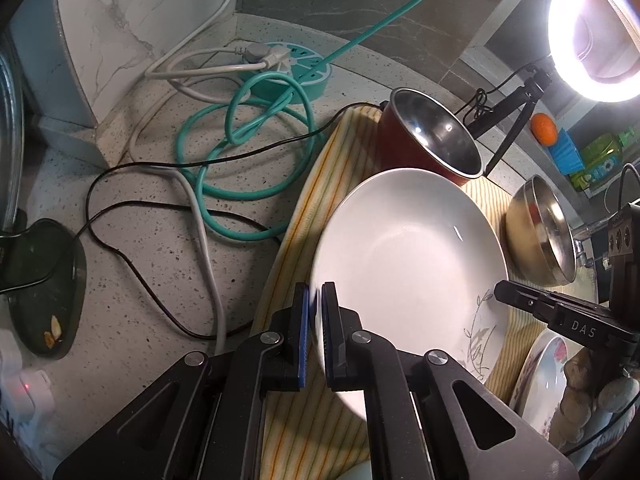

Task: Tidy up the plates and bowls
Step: 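Lift the white branch-pattern plate with the left tool toward the plate stack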

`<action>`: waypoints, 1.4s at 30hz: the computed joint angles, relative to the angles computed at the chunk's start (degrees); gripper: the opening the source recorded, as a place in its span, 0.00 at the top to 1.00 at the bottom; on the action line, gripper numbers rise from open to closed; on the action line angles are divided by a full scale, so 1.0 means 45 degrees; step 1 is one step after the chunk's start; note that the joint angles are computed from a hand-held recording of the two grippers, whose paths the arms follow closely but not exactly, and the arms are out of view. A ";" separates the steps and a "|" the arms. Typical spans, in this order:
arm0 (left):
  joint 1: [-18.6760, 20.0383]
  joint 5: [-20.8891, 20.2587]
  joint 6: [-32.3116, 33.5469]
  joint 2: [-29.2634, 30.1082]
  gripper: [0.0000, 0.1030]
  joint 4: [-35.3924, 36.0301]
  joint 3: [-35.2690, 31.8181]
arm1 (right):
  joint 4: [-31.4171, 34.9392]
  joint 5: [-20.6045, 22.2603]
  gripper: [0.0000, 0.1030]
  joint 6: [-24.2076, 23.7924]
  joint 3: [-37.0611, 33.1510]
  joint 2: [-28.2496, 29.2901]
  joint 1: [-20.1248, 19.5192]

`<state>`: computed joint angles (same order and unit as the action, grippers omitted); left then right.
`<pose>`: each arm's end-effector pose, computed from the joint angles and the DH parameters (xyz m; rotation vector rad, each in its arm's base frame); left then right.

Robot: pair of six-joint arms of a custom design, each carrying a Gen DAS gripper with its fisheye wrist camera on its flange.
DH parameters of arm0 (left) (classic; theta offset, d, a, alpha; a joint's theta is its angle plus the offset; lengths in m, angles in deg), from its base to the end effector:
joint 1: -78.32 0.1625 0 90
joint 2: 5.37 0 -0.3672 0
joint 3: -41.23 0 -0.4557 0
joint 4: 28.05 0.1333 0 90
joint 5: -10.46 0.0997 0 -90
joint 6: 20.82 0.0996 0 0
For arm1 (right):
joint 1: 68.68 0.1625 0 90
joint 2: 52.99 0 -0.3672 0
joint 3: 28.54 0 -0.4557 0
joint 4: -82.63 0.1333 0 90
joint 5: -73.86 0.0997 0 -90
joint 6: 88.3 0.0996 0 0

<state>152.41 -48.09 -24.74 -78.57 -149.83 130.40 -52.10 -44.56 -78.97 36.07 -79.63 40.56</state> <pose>-0.0037 -0.6887 0.3341 0.1709 2.6035 -0.4830 0.3437 -0.7240 -0.0285 0.1910 -2.6651 0.3198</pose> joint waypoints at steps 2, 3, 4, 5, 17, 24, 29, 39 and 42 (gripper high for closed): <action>-0.0070 -0.0036 -0.0016 -0.0025 0.96 -0.0012 0.0022 | -0.0101 -0.0018 0.96 0.0007 0.0159 -0.0156 0.0036; -0.0115 -0.0051 -0.0001 -0.0046 0.96 -0.0025 0.0041 | -0.0145 -0.0040 0.96 0.0036 0.0239 -0.0232 0.0055; -0.0158 -0.0056 0.0019 -0.0065 0.96 -0.0038 0.0059 | -0.0203 -0.0059 0.96 0.0046 0.0340 -0.0330 0.0071; -0.0215 -0.0054 0.0032 -0.0096 0.96 -0.0057 0.0092 | -0.0269 -0.0064 0.96 0.0055 0.0460 -0.0443 0.0085; -0.0881 -0.0106 0.0067 -0.0494 0.96 -0.0200 0.0579 | -0.1015 -0.0009 0.96 0.0196 0.1951 -0.1832 0.0186; -0.1379 -0.0162 -0.0159 -0.0830 0.96 -0.0138 0.1068 | -0.1406 -0.0085 0.96 0.0169 0.3048 -0.2835 0.0209; -0.1736 -0.0282 -0.0311 -0.1143 0.96 -0.0086 0.1536 | -0.1646 -0.0227 0.96 0.0281 0.4045 -0.3701 0.0217; -0.2450 -0.0517 -0.0657 -0.1563 0.96 0.0094 0.2445 | -0.2089 -0.0488 0.96 0.0514 0.6177 -0.5520 0.0123; -0.2658 -0.0556 -0.0751 -0.1633 0.96 0.0177 0.2731 | -0.2199 -0.0565 0.96 0.0640 0.6809 -0.6075 0.0072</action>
<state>140.45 -50.59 -28.12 -85.92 -149.03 142.69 -62.00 -47.10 -76.09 66.71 -106.97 40.88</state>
